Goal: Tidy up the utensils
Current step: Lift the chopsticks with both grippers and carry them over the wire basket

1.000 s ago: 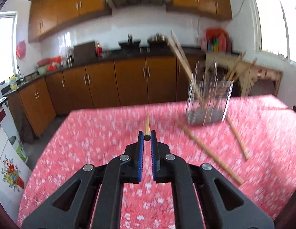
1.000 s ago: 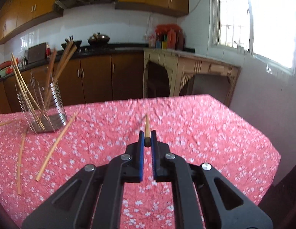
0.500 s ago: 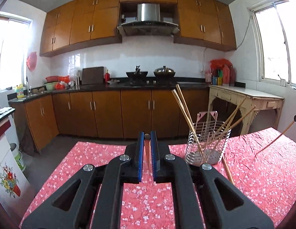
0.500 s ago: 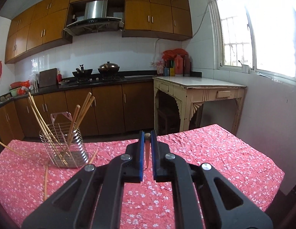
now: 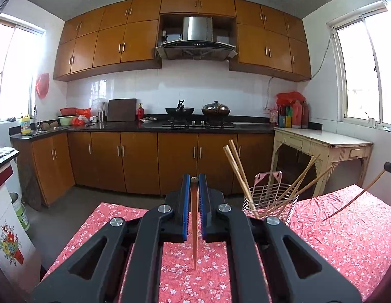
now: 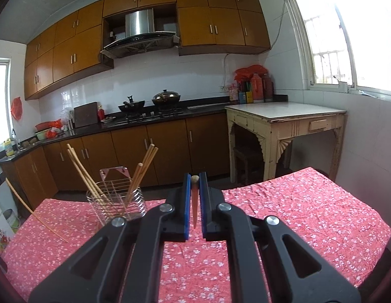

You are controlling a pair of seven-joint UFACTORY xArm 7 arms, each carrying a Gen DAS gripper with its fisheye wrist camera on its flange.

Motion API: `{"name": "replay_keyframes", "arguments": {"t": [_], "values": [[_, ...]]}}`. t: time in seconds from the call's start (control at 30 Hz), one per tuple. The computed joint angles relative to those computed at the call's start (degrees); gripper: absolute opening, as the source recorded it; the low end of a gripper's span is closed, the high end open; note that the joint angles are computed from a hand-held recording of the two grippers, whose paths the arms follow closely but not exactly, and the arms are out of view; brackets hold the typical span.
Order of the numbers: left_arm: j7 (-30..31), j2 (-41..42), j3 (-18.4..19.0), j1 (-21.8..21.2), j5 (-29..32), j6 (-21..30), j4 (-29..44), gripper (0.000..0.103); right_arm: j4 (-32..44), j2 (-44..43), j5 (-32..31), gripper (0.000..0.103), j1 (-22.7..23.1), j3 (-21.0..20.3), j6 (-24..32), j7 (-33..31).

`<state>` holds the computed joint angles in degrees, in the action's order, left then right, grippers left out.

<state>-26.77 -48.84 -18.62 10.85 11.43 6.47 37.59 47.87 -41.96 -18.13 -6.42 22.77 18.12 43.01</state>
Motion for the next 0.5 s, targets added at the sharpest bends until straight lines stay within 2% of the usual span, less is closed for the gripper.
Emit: {"name": "replay_keyframes", "arguments": {"t": [0.5], "values": [[-0.3,2.1,-0.5,-2.0,-0.5,-1.0,3.3,0.007,3.1,0.8,6.2,0.008,11.1,-4.3,0.2,-7.5]]}}
